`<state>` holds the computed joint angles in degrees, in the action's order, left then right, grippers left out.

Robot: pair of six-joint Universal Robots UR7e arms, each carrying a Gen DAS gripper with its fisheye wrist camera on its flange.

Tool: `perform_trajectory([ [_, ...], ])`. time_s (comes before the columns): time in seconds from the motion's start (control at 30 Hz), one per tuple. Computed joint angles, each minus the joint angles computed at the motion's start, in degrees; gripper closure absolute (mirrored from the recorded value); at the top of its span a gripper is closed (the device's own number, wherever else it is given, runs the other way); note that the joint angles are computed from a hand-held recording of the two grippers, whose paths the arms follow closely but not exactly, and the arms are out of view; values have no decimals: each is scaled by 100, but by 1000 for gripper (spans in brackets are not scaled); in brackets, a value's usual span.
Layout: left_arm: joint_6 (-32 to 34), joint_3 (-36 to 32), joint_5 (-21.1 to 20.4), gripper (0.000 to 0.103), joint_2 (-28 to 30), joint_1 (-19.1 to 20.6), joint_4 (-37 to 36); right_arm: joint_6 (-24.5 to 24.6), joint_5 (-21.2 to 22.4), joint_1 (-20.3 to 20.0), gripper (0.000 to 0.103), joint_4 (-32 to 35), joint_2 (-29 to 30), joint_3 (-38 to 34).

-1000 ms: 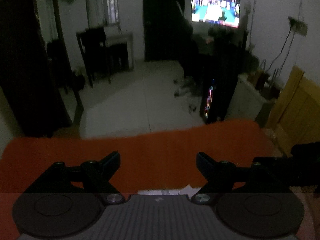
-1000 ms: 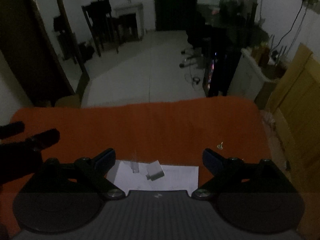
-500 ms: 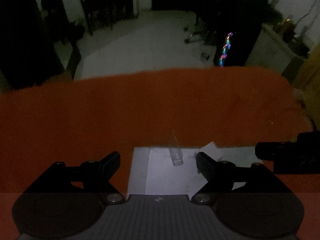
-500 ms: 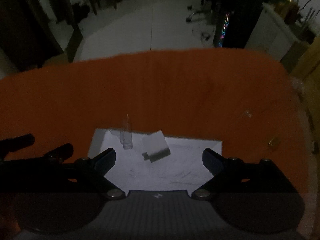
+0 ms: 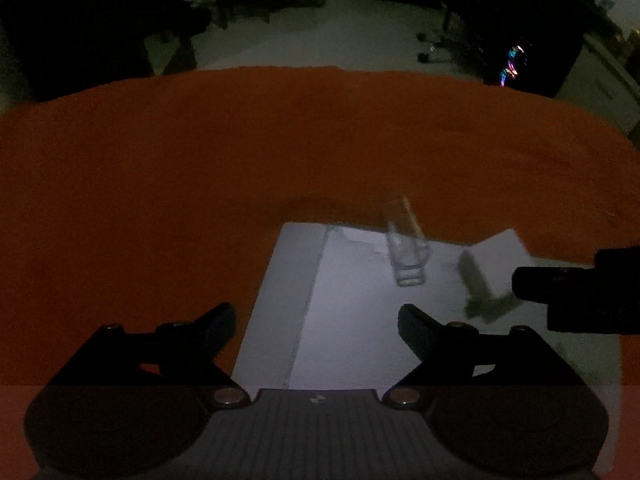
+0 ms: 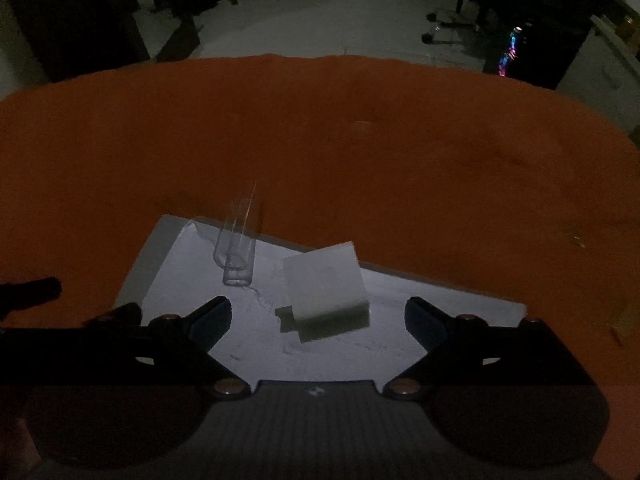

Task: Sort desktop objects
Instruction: 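Grasp the white charger with the right tool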

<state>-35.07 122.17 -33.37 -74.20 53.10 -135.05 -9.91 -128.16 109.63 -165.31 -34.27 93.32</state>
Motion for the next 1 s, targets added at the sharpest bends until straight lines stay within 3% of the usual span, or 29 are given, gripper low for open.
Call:
perform_trajectory([
  [0.1, 235, 248, 75, 13, 54, 114, -291, -494, 67, -134, 7, -445, 254, 46],
  [0.17, -30, 91, -110, 13, 40, 246, 219, -775, 82, -234, 7, -546, 416, 38],
  [0.3, -288, 30, -224, 12, -179, 352, 208, -1374, -356, -331, 7, -1221, 854, -44],
  [0.43, -44, 149, -121, 6, -418, 215, 175, -1826, -78, -501, 6, -1878, 1029, -115],
  [0.5, -69, 172, -204, 6, -529, 211, 265, -1824, 128, -595, 12, -1874, 1046, -135],
  [0.53, -69, 176, -234, 6, -560, 216, 306, -1834, 344, -655, 26, -1940, 1010, -71],
  [0.63, -196, 93, -191, 6, -595, 210, 694, -1742, 431, -694, 27, -1990, 873, 105],
  [0.7, -287, -3, -184, 6, -574, 179, 968, -1432, 464, -684, 27, -1518, 593, 299],
  [0.83, 287, -78, -44, 6, -446, 2, 939, -970, 54, -522, 27, -702, -27, 773],
  [0.9, 678, -27, 461, 6, -457, -270, 1246, -928, -233, -430, 27, -560, -333, 1088],
  [0.97, 832, 64, 508, 6, -635, -514, 1286, -761, -470, -343, 27, -465, -613, 1351],
  [1.0, 808, 47, 272, 6, -723, -567, 1281, -656, -484, -327, 27, -449, -788, 1488],
])
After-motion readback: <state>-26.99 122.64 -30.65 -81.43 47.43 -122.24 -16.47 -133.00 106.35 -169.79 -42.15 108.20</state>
